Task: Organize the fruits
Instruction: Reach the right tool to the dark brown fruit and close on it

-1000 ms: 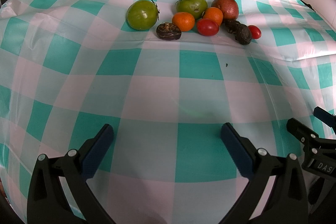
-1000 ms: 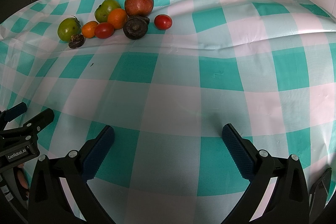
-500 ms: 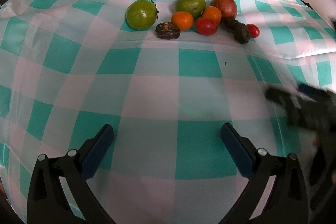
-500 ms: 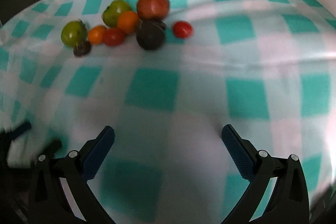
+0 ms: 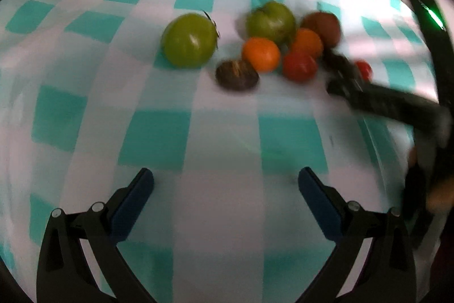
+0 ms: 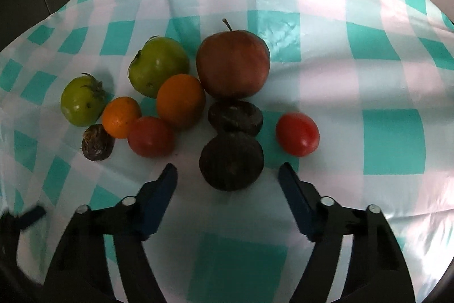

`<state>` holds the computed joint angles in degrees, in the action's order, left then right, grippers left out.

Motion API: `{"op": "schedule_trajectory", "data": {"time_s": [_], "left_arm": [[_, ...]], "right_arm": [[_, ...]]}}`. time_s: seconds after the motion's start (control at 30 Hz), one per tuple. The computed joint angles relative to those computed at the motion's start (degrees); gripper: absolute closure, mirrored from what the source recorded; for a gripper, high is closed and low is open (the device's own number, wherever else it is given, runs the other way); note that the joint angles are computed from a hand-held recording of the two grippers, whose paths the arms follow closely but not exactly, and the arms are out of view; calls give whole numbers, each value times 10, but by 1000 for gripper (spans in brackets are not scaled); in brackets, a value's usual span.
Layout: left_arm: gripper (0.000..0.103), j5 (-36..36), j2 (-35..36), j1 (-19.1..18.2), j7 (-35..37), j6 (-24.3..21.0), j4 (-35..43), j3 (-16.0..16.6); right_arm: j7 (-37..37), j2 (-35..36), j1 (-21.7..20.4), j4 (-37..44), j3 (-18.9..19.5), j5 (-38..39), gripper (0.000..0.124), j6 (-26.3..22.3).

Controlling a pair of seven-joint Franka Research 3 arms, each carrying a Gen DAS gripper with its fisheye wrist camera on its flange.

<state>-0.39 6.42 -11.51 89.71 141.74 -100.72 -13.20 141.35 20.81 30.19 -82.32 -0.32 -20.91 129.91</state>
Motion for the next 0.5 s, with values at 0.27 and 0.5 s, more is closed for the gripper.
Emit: {"op": "schedule_trajectory", "data": {"time_s": [0.27, 0.5], "left_arm": [[10, 80, 133, -26, -68, -48, 179, 7], [60, 115, 137, -33, -98, -27, 183, 9]], "right_arm": [[9, -16, -5, -27, 1, 5, 59, 26], [29, -26, 0, -35, 0, -17, 69, 7]]}}
